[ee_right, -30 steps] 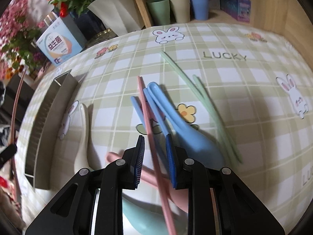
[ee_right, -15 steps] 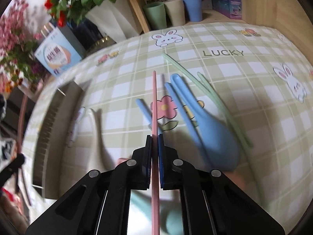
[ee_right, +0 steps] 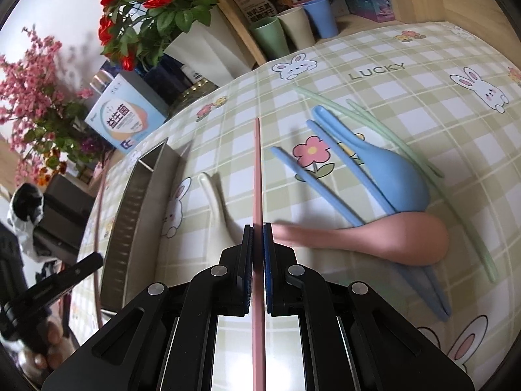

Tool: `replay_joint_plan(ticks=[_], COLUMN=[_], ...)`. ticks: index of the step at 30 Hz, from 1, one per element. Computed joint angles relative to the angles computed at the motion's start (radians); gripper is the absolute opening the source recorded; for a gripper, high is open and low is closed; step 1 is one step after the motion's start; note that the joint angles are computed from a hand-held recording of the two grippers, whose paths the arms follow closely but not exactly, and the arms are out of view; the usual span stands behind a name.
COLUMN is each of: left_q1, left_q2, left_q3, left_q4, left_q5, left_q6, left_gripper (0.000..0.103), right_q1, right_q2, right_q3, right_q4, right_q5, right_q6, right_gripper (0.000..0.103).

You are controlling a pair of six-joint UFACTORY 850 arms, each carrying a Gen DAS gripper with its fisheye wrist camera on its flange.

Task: Organize utensils
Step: 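Lower the pink chopstick into the steel rack and open the left tool, then carry the pink chopstick into the steel rack and open the right tool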

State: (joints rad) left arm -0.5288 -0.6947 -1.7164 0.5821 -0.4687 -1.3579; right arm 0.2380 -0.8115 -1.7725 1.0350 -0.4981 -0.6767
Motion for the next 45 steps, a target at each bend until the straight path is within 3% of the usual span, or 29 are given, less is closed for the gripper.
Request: replay_joint_plan(ticks=[10, 16, 24, 31, 33, 35, 40, 45], left_q1=[0.059, 0.074, 0.080, 0.068, 0.054, 0.040, 0.006, -0.003], left_q2=[-0.147, -0.193, -0.218, -0.186, -0.164, -0.132, -0.028, 0.022], left_q3=[-0.203, -0.257, -0.304, -0.271, -0.251, -0.213, -0.079, -0.022], left_q4=[-0.293, -0.470, -0.495, -0.446, -0.374, -0.290, -0.034, 0.073], left_q5=[-0.094, -0.104, -0.151, -0.122, -0.121, -0.111, -0.073, -0.106], left_q6=[0.314, 0.450, 0.497, 0.483, 0.442, 0.388, 0.177, 0.099], left_gripper=[0.006, 0.006, 0.006, 0.008, 0.015, 0.046, 0.093, 0.097], right_q1=[-0.009, -0.021, -0.021, -0.023, -0.022, -0.021, -0.012, 0.004], right_q2=[0.014, 0.016, 0.013, 0.020, 0.023, 0.027, 0.030, 0.030], right_q3=[0.028, 0.032, 0.032, 0.042, 0.044, 0.048, 0.045, 0.034], right_q4=[0.066, 0.074, 0.086, 0.092, 0.092, 0.093, 0.062, 0.015], right_q5=[-0.006, -0.003, -0.008, -0.009, -0.011, -0.013, -0.017, -0.023], right_q6=[-0.047, -0.027, -0.034, -0.038, -0.040, -0.045, -0.027, 0.018], right_gripper=[0.006, 0.006, 0.006, 0.006, 0.006, 0.006, 0.006, 0.006])
